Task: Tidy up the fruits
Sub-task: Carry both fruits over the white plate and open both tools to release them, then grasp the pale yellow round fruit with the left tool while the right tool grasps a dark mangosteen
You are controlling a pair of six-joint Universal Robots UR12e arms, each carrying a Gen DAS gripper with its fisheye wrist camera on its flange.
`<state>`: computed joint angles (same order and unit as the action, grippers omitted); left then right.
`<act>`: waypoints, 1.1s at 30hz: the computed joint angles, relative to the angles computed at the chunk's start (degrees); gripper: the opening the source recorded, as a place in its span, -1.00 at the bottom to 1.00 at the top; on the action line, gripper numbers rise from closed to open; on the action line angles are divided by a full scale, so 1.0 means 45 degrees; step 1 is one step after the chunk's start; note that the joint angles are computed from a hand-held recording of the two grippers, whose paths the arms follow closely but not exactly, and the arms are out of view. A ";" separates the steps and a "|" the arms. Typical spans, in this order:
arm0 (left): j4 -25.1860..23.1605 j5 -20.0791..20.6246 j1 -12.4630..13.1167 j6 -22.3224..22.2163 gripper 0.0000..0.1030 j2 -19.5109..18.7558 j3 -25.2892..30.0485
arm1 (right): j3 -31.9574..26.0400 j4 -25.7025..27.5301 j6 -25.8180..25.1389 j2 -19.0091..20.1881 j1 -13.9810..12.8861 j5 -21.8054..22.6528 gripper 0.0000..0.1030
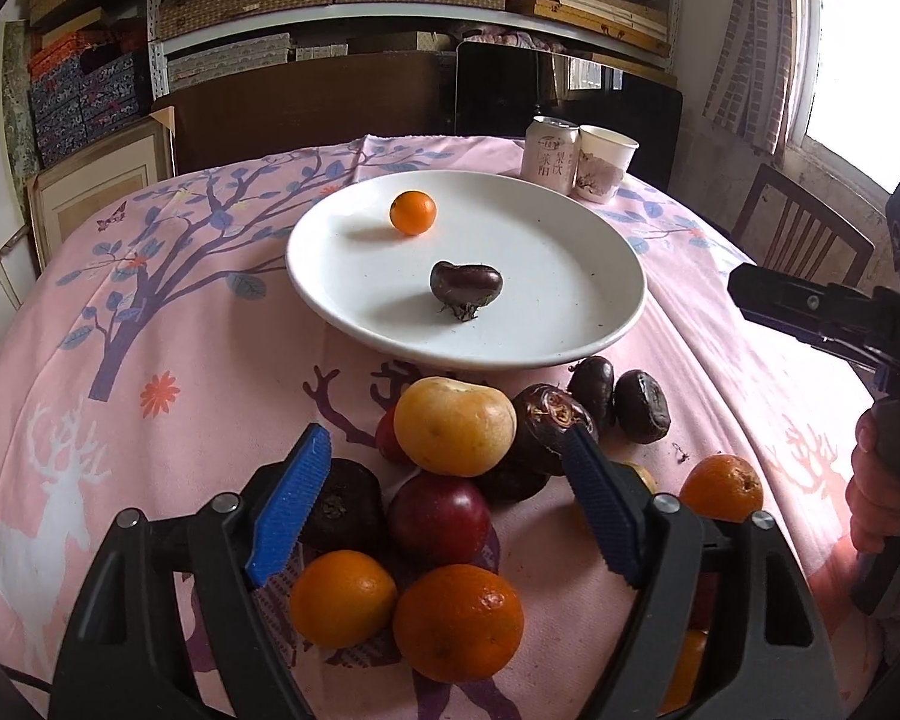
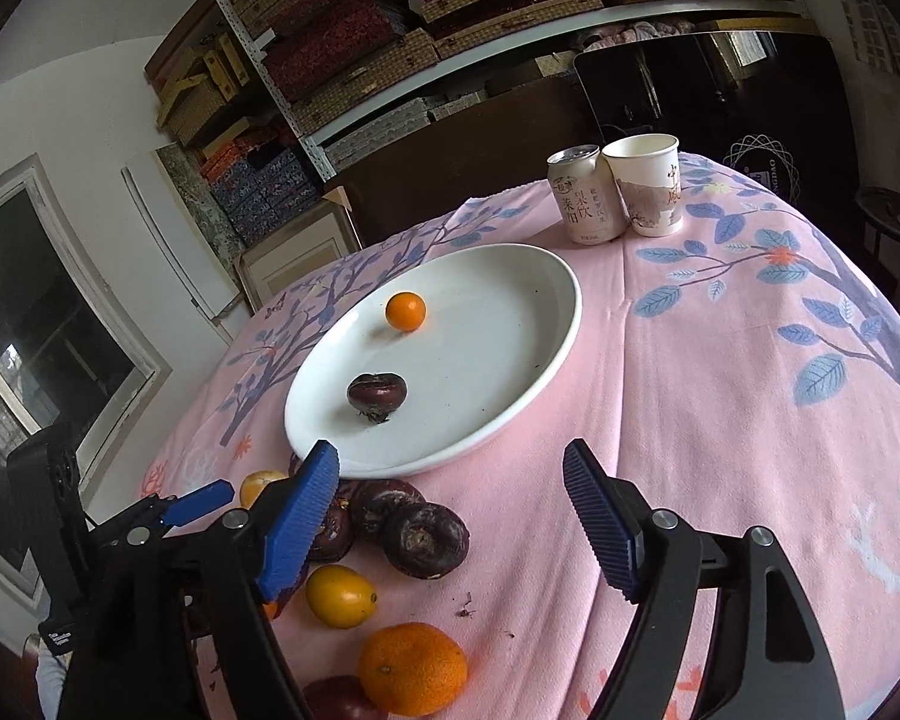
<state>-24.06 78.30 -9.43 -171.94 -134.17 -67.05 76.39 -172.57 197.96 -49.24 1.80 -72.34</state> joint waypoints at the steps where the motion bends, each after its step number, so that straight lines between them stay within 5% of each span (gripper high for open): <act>1: -0.0063 -0.0091 0.0021 -0.0013 0.50 -0.0035 0.0051 | -0.0018 0.0034 -0.0101 0.0002 0.0017 -0.0039 0.54; 11: -0.0643 -0.1374 0.0233 -0.0070 0.14 -0.0280 0.0458 | -0.0160 0.0731 -0.0564 0.0026 0.0097 -0.0062 0.54; 17: -0.0823 -0.1973 0.0356 -0.0183 -0.17 -0.0367 0.0604 | -0.0559 0.2396 -0.1418 0.0155 0.0217 0.0029 0.52; 22: -0.0838 -0.2127 0.0437 -0.0487 -0.17 -0.0321 0.0558 | -0.0890 0.3553 -0.1746 0.0359 0.0170 0.0861 0.23; 27: -0.0685 -0.2158 0.0450 -0.0510 -0.17 -0.0265 0.0466 | -0.1087 0.4151 -0.2438 0.0476 0.0339 0.0486 0.22; 30: -0.0580 -0.2166 0.0461 -0.0525 -0.17 -0.0225 0.0398 | -0.1074 0.4095 -0.2952 0.0479 0.0447 0.0215 -0.19; 33: -0.0431 -0.2073 0.0433 -0.0453 -0.17 -0.0177 0.0319 | -0.1019 0.3989 -0.2887 0.0448 0.0417 0.0269 -0.19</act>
